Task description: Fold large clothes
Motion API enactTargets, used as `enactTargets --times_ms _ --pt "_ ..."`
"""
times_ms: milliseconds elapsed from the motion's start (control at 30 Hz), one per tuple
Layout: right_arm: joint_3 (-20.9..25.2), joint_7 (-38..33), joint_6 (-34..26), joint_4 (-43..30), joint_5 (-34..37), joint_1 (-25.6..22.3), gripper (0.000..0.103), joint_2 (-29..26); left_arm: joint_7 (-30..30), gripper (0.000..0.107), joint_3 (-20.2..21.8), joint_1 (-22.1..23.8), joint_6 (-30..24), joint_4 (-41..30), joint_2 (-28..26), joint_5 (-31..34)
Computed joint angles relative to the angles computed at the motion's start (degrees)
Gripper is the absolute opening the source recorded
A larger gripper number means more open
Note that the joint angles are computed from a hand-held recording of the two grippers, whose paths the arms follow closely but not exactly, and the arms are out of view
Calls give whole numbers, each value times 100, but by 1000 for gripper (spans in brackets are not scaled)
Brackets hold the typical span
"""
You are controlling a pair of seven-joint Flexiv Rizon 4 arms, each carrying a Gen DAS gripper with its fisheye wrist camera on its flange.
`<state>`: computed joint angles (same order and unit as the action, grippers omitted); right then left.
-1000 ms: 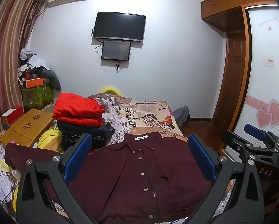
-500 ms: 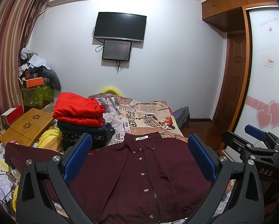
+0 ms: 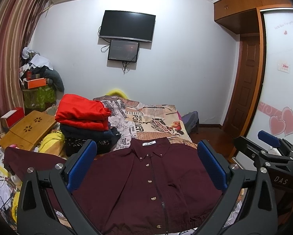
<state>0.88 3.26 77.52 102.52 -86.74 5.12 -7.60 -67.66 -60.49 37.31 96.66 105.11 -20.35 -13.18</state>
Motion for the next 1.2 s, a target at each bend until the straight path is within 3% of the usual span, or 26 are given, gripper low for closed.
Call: enactTargets --times_ms 967,1200 --pt "1 -145 -75 11 202 45 103 -30 51 103 37 17 -42 14 1 -85" --pt "-23 -227 -81 25 381 66 103 -48 193 103 454 -389 -153 -140 -2 -305"
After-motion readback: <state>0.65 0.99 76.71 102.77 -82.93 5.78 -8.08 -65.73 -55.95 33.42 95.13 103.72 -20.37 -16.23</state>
